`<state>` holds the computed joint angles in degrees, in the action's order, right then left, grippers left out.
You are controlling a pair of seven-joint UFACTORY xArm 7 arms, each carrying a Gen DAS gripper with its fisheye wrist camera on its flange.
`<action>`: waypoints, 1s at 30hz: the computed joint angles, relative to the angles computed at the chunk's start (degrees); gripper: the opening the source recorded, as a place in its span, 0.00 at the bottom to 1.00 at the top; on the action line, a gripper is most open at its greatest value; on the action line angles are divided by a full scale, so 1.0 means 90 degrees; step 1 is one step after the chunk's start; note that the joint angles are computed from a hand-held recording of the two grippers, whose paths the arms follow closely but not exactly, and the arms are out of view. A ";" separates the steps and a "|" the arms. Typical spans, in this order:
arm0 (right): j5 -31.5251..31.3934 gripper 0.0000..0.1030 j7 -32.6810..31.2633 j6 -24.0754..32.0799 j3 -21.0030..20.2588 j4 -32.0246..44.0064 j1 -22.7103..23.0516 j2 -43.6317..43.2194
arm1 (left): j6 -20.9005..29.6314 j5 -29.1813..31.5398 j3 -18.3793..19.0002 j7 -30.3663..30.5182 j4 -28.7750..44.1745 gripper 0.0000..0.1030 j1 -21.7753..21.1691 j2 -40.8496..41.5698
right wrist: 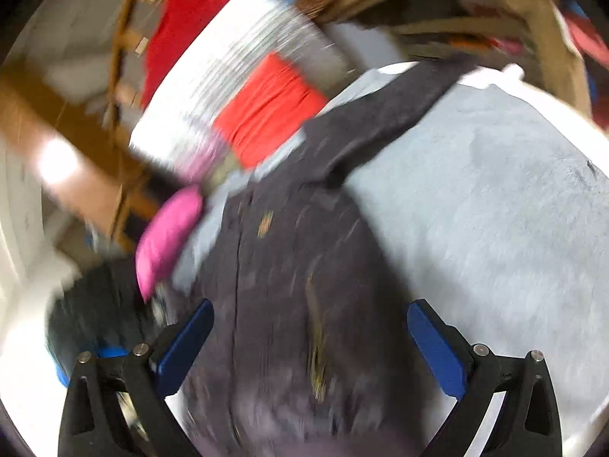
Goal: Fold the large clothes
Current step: 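Grasp the jacket sleeve cuff with the right tool and lift it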
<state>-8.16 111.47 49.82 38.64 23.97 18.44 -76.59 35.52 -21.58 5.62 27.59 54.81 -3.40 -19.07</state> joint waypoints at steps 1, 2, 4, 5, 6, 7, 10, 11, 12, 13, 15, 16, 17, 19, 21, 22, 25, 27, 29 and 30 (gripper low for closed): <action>-0.0017 0.98 0.0073 -0.0057 -0.0219 -0.0314 0.0082 -0.0374 | -0.0054 -0.0025 -0.0023 0.0019 0.0030 1.00 -0.0038 0.0103; -0.0064 0.95 0.0115 -0.0193 -0.0492 -0.0708 0.0136 -0.0828 | -0.0094 -0.0086 -0.0031 0.0066 0.0058 1.00 -0.0084 0.0179; -0.0205 0.93 -0.0024 -0.0428 -0.1038 -0.1289 0.0035 -0.1523 | -0.0235 -0.0214 -0.0078 0.0204 0.0091 1.00 -0.0186 0.0364; -0.0301 0.92 -0.0208 -0.0549 -0.1390 -0.1541 -0.0123 -0.1809 | -0.0290 -0.0208 -0.0133 0.0192 0.0089 1.00 -0.0197 0.0422; -0.0385 0.92 -0.0433 -0.0753 -0.1778 -0.1776 -0.0355 -0.2014 | -0.0360 -0.0227 -0.0176 0.0211 0.0111 1.00 -0.0228 0.0530; -0.0434 0.92 -0.0657 -0.0988 -0.2149 -0.1961 -0.0600 -0.2104 | -0.0413 -0.0213 -0.0225 0.0210 0.0146 1.00 -0.0242 0.0653; -0.0569 0.85 -0.1441 -0.1960 -0.3393 -0.2349 -0.1609 -0.1759 | -0.0576 0.0067 -0.0394 0.0019 0.0119 1.00 -0.0177 0.0908; -0.0582 0.76 -0.1674 -0.2416 -0.3752 -0.2408 -0.1962 -0.1413 | -0.0633 0.0188 -0.0438 -0.0048 0.0091 1.00 -0.0148 0.0979; -0.0585 0.72 -0.1920 -0.2884 -0.4072 -0.2411 -0.2266 -0.0978 | -0.0667 0.0250 -0.0456 -0.0066 0.0070 1.00 -0.0134 0.1052; -0.0563 0.70 -0.2092 -0.3218 -0.4225 -0.2381 -0.2458 -0.0577 | -0.0716 0.0183 -0.0445 0.0009 0.0041 1.00 -0.0151 0.1093; -0.0545 0.70 -0.2523 -0.3770 -0.4529 -0.2144 -0.2808 0.0452 | -0.0922 0.0116 -0.0461 0.0104 -0.0070 1.00 -0.0171 0.1055; -0.0509 0.70 -0.2653 -0.3942 -0.4574 -0.2038 -0.2913 0.0848 | -0.1006 0.0112 -0.0471 0.0142 -0.0125 1.00 -0.0184 0.1033; -0.0462 0.70 -0.2759 -0.4050 -0.4599 -0.1918 -0.3017 0.1214 | -0.1079 0.0076 -0.0464 0.0209 -0.0187 1.00 -0.0206 0.1008; -0.0320 0.70 -0.2852 -0.4150 -0.4588 -0.1753 -0.3246 0.1747 | -0.1160 -0.0080 -0.0419 0.0367 -0.0243 1.00 -0.0264 0.0995; -0.0166 0.69 -0.2980 -0.4293 -0.4592 -0.1591 -0.3342 0.2211 | -0.1113 -0.0217 -0.0375 0.0479 -0.0206 1.00 -0.0290 0.1021; -0.0151 0.62 -0.3086 -0.4239 -0.4532 -0.1431 -0.3446 0.2437 | -0.1083 -0.0312 -0.0350 0.0546 -0.0193 1.00 -0.0300 0.1025; -0.0012 0.13 -0.3703 -0.3618 -0.4706 -0.0765 -0.3332 0.3078 | -0.1132 -0.0387 -0.0364 0.0608 -0.0277 1.00 -0.0300 0.0955; -0.0246 0.09 -0.3953 -0.2985 -0.4248 -0.0146 -0.3686 0.3300 | -0.1147 -0.0442 -0.0353 0.0651 -0.0274 1.00 -0.0309 0.0960; -0.0541 0.08 -0.4183 -0.2556 -0.3672 0.0572 -0.4014 0.3441 | -0.1183 -0.0479 -0.0359 0.0668 -0.0274 1.00 -0.0317 0.0974; -0.0734 0.08 -0.4283 -0.2350 -0.3381 0.1002 -0.4151 0.3544 | -0.1186 -0.0504 -0.0355 0.0688 -0.0275 1.00 -0.0323 0.0971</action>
<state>-14.76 72.93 28.67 8.21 32.99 -18.92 -44.69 24.85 -26.12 2.42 33.77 52.33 -6.30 -10.33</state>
